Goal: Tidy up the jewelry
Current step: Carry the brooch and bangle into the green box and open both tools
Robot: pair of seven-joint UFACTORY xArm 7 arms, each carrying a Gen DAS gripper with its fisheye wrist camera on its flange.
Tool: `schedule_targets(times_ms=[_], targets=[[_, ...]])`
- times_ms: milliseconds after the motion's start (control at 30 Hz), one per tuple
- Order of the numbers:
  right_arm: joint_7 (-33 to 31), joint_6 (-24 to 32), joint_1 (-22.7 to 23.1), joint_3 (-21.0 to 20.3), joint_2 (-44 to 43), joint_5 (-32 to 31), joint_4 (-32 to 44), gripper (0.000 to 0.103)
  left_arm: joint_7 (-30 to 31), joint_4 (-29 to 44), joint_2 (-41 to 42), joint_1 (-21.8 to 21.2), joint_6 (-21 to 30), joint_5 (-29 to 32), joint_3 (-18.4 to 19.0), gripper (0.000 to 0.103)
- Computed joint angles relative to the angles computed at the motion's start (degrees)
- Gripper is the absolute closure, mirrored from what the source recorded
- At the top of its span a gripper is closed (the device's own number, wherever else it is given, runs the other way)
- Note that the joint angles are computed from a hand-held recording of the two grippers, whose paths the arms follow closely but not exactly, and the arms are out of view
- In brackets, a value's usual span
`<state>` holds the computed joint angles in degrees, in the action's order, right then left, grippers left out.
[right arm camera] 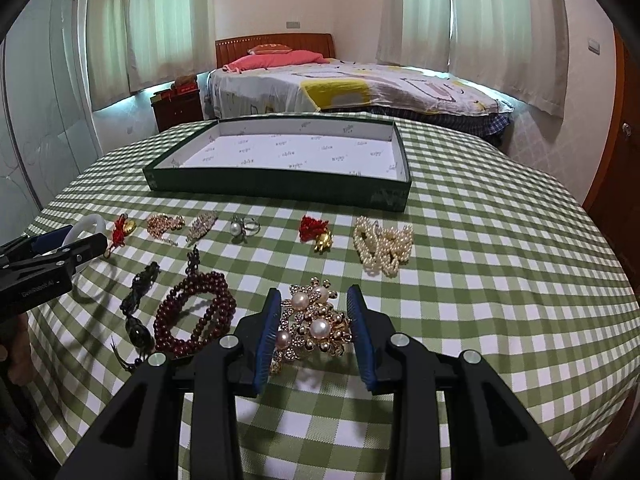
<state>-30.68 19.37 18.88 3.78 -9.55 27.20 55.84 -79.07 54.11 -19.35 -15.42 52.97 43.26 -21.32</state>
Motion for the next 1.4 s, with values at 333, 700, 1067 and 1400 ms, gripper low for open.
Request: schedule_targets(times_ms=[333, 700, 1067, 1400], targets=[[-0.59, -0.97, 0.13, -0.21, 0.81, 1.17, 3.78, 0.068, 0.32, 3.43, 1.18, 1.04, -1.16, 2.44, 0.49, 0.034], [-3.25, -3.21, -0.70, 1.22, 6.89, 4.64, 14.74, 0.068, 1.88, 12.23, 6.79, 2.00, -3.47, 7.57, 2.70, 0.034], [-1.54, -4.50, -4.67, 6.27, 20.00, 1.16, 33.57, 0.068, 5.05, 25.40, 17.22, 0.79, -7.39, 13.65, 8.97, 0.034], [8.35, 1.97, -5.21, 6.14, 31.21, -10.76, 41.25, 0.068, 11.05, 30.77, 28.14, -2.55, -11.34, 6.46, 15.56, 0.034]])
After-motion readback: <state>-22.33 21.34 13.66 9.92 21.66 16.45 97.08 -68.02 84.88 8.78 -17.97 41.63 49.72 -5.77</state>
